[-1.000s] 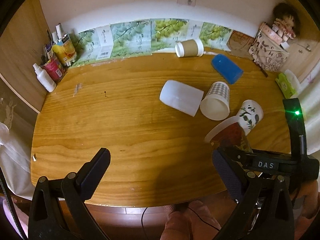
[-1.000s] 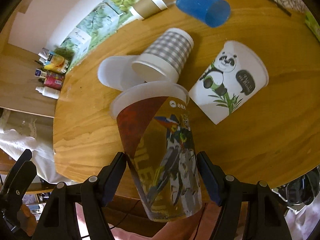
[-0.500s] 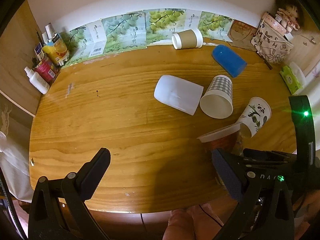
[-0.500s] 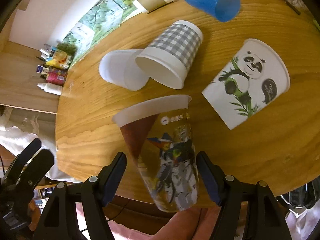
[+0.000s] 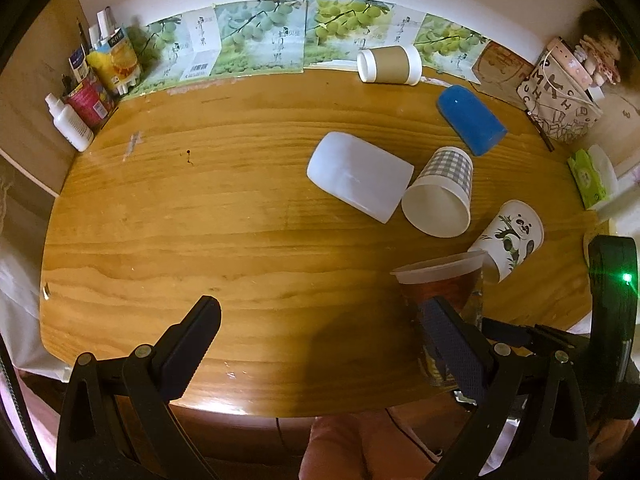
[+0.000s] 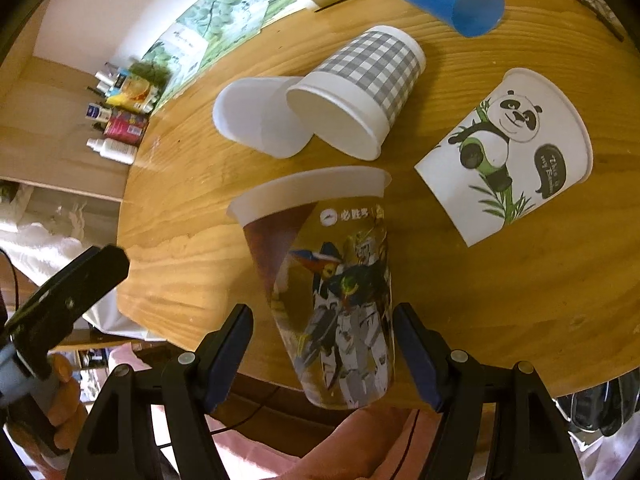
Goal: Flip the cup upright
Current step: 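Lift the red printed cup with the right gripper and rotate it, then turn the right tool so the cup's rim faces up above the desk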
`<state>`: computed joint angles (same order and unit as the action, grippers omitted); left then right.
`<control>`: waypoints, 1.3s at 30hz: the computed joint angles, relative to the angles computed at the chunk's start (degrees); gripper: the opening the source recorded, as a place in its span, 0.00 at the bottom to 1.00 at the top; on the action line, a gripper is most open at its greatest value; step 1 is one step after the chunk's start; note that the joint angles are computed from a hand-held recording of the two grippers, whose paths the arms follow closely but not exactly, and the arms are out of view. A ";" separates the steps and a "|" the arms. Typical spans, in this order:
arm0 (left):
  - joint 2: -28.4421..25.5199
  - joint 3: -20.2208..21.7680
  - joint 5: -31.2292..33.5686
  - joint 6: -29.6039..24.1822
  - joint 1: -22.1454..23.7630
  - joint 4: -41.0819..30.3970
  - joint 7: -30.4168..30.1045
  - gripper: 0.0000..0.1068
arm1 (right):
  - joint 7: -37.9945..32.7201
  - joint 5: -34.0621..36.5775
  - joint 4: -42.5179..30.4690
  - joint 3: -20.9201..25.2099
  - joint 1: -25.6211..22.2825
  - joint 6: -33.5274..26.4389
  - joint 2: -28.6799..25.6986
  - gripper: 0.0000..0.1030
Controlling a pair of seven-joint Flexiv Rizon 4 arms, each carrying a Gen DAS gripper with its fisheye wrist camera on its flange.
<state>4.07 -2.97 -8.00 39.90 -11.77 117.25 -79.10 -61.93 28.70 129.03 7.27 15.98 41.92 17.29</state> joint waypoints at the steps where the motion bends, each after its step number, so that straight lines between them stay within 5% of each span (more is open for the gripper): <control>1: -0.02 -0.11 0.09 -0.26 -0.05 -0.11 -0.28 0.95 | -0.15 -0.06 -0.02 -0.08 0.00 -0.43 0.29 0.71; 39: -9.21 -3.85 -1.87 -1.08 -7.09 -3.11 -20.22 0.95 | -17.93 -6.24 2.54 -5.22 -6.32 -28.51 14.52 0.71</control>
<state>-5.14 -6.82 -9.86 38.82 -18.85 114.14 -99.32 -79.86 22.45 131.57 2.05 9.66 13.41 31.81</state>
